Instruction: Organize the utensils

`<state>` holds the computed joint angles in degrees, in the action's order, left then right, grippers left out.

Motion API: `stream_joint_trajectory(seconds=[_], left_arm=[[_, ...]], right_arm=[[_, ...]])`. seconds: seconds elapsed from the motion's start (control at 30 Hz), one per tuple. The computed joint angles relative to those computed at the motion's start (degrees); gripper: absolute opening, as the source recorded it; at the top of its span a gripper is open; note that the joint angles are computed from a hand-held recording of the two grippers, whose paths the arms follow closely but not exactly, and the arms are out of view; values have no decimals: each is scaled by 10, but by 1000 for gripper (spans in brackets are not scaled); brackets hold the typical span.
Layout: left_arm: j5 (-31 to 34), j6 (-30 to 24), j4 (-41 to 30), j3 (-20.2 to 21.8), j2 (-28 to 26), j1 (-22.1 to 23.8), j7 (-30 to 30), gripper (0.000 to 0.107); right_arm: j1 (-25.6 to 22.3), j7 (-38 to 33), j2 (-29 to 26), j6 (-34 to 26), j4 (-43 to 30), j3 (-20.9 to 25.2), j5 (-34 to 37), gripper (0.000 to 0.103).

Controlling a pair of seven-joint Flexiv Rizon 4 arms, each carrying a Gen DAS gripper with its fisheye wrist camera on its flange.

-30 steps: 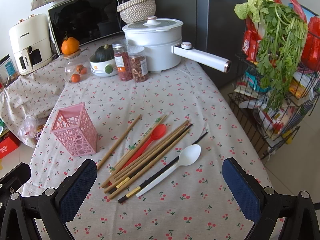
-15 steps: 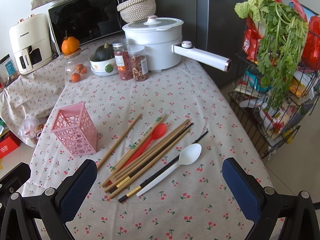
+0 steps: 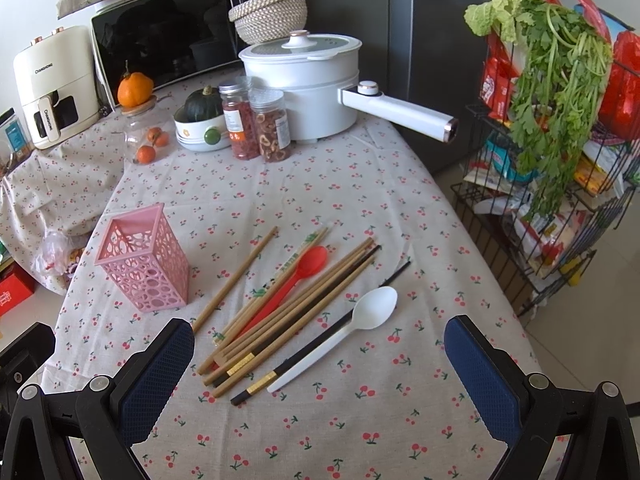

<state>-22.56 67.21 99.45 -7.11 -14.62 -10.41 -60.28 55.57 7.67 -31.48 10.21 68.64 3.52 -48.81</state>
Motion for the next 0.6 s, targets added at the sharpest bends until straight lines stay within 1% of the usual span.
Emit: stream_joint_trajectory(seconds=[0.1,0.17,0.27,0.33,0.4,0.5,0.6], left_arm=[[11,-11,-14,1,-8,-1,2,103],[36,-48,-39,8,-17,-4,-4,103],[24,-85,-60,-6,-30,3,30,103],[35,-116,-83,-6,-42,-1,39,103],[35,-156,-112,-8,-56,-4,41,103],[54,-229,-173,-9,-83,-15,37,103],[92,-293,-256,-5,-127,-38,29,103]], right_arm=[[1,-3,0,-22,-6,-3,3,103],[-4,2,4,-28,-6,-2,10,103],[-21,20,22,-7,16,6,23,103],[-34,37,34,11,31,11,33,103],[-44,42,41,16,35,16,44,103],[-61,29,46,17,36,20,60,103],[-92,13,55,47,52,28,94,103]])
